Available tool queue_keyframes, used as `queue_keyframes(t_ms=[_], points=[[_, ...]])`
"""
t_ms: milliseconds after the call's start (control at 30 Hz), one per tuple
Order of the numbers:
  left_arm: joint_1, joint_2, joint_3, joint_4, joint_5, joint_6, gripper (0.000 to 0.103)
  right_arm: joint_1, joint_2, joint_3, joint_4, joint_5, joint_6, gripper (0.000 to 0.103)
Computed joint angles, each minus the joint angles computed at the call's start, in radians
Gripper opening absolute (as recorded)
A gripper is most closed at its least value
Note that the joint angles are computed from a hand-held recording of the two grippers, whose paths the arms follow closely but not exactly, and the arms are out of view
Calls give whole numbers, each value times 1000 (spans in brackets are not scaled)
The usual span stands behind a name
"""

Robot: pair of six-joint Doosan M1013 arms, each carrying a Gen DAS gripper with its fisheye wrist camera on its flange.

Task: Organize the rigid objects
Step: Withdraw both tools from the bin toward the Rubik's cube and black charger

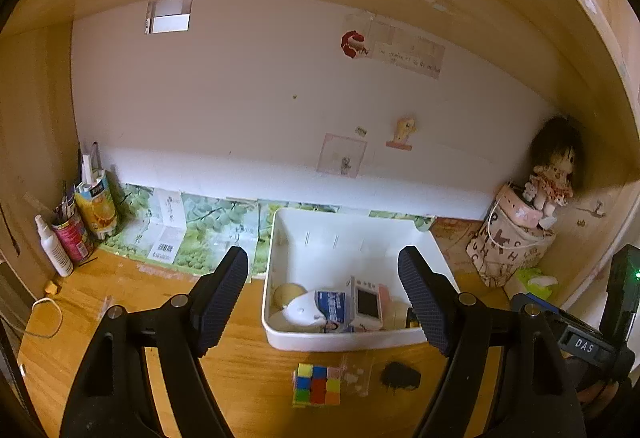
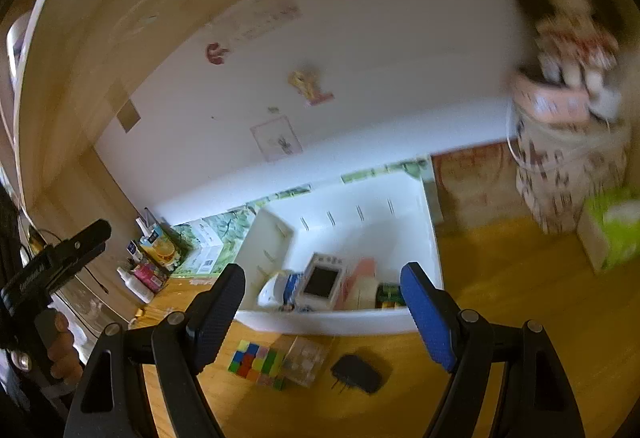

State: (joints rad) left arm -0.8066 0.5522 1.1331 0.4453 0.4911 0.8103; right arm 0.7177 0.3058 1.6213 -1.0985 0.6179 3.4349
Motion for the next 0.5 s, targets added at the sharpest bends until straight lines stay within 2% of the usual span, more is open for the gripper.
queue_keyframes(t_ms=[300,500], points=[[-24,-9,22,52,92,-41,81,-12,-24,74,133,-91,89,81],[-35,-8,33,51,161,-38,81,-17,-22,90,259,-136,37,81]])
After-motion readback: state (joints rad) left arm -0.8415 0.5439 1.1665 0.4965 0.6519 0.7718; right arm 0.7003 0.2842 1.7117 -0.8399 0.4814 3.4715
